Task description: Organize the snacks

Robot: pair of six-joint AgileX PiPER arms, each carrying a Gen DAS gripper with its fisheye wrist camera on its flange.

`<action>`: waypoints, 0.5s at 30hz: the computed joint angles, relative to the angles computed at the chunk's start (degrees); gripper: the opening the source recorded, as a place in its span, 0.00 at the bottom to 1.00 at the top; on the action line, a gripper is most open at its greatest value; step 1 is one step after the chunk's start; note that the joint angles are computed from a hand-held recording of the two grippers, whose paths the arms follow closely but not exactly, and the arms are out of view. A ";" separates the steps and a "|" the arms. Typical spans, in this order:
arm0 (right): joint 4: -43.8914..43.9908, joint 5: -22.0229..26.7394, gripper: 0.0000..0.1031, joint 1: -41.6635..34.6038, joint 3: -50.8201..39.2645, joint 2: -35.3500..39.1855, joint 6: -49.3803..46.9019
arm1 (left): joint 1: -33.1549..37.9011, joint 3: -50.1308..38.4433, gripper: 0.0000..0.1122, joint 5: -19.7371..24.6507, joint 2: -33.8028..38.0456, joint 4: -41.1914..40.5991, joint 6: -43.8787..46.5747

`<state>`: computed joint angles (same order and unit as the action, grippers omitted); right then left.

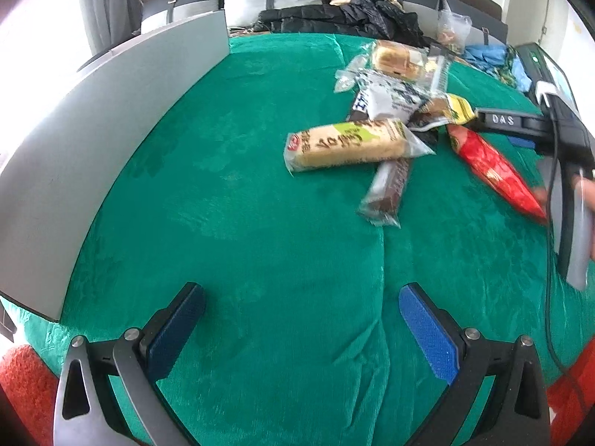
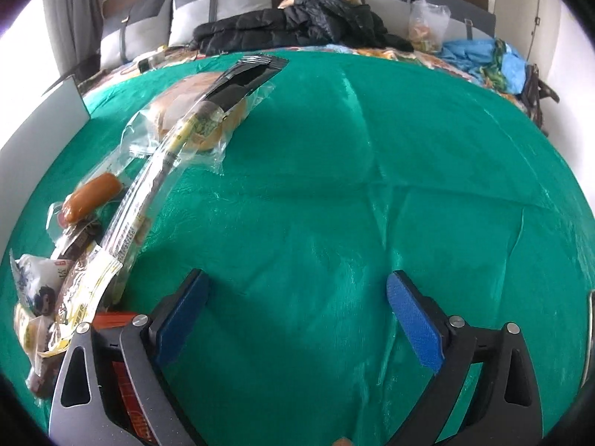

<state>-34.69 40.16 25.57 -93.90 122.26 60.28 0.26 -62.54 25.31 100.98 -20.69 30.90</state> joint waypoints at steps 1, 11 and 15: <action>0.22 0.04 0.95 -0.08 -0.22 0.08 -0.22 | -0.21 0.10 0.92 -0.88 0.17 -0.12 -0.32; 0.12 0.20 0.95 0.06 -0.28 0.14 -0.08 | -1.18 0.11 0.92 -3.55 0.72 1.52 -3.99; 0.11 0.26 0.95 0.09 -0.29 0.13 -0.06 | -1.44 0.18 0.92 -3.92 0.75 2.09 -4.81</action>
<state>-34.58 40.42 25.66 -94.19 122.39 60.22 -1.18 -62.37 21.39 101.73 -18.60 26.10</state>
